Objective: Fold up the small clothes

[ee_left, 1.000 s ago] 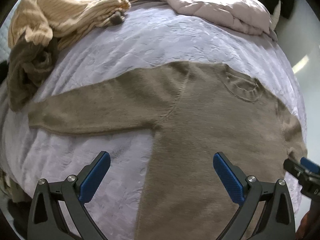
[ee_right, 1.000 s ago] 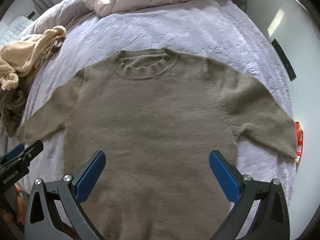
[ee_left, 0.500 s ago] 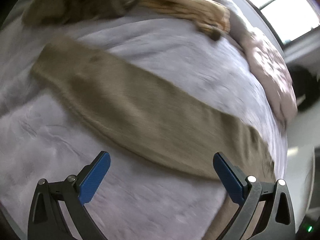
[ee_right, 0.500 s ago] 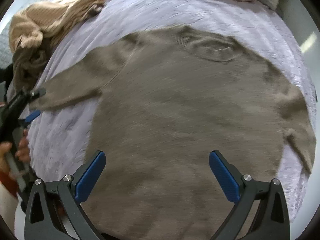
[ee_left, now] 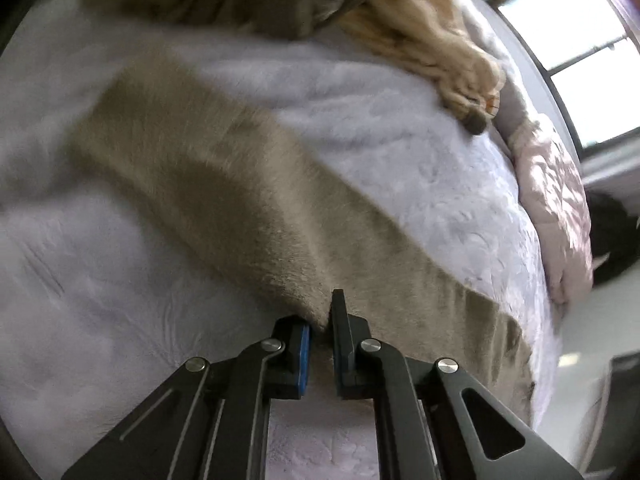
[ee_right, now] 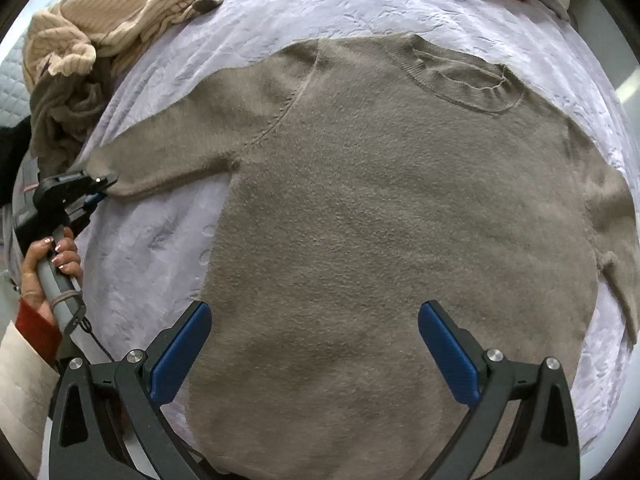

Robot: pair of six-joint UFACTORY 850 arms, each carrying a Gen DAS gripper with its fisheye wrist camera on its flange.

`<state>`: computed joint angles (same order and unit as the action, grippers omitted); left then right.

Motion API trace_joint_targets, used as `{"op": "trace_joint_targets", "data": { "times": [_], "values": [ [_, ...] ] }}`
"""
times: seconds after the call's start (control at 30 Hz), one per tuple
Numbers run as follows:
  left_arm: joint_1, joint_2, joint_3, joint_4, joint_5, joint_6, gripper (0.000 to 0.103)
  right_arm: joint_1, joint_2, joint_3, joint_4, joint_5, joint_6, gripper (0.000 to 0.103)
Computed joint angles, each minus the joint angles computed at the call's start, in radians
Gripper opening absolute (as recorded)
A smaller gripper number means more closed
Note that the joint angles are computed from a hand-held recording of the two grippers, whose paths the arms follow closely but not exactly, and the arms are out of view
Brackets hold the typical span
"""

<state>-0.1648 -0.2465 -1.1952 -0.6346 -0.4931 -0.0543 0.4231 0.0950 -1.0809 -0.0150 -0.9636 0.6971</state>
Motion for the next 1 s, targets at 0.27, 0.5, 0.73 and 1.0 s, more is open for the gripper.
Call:
{"op": "trace_joint_targets", "data": {
  "times": [0.27, 0.5, 0.73, 1.0],
  "values": [
    [-0.193, 0.029, -0.149, 0.250, 0.063, -0.027, 0.010, -0.045, 0.070, 0.057, 0.002, 0.044, -0.007, 0.103],
    [-0.446, -0.095, -0.365, 0.254, 0.022, 0.045, 0.010, -0.164, 0.176, 0.128, -0.025, 0.057, -0.037, 0.103],
    [-0.642, -0.262, -0.508, 0.548, -0.121, -0.175, 0.011, -0.372, 0.294, 0.234, -0.003, 0.041, -0.118, 0.103],
    [-0.623, -0.181, -0.390, 0.514, -0.192, -0.109, 0.011, -0.514, 0.305, 0.270, 0.018, 0.024, -0.235, 0.103]
  ]
}}
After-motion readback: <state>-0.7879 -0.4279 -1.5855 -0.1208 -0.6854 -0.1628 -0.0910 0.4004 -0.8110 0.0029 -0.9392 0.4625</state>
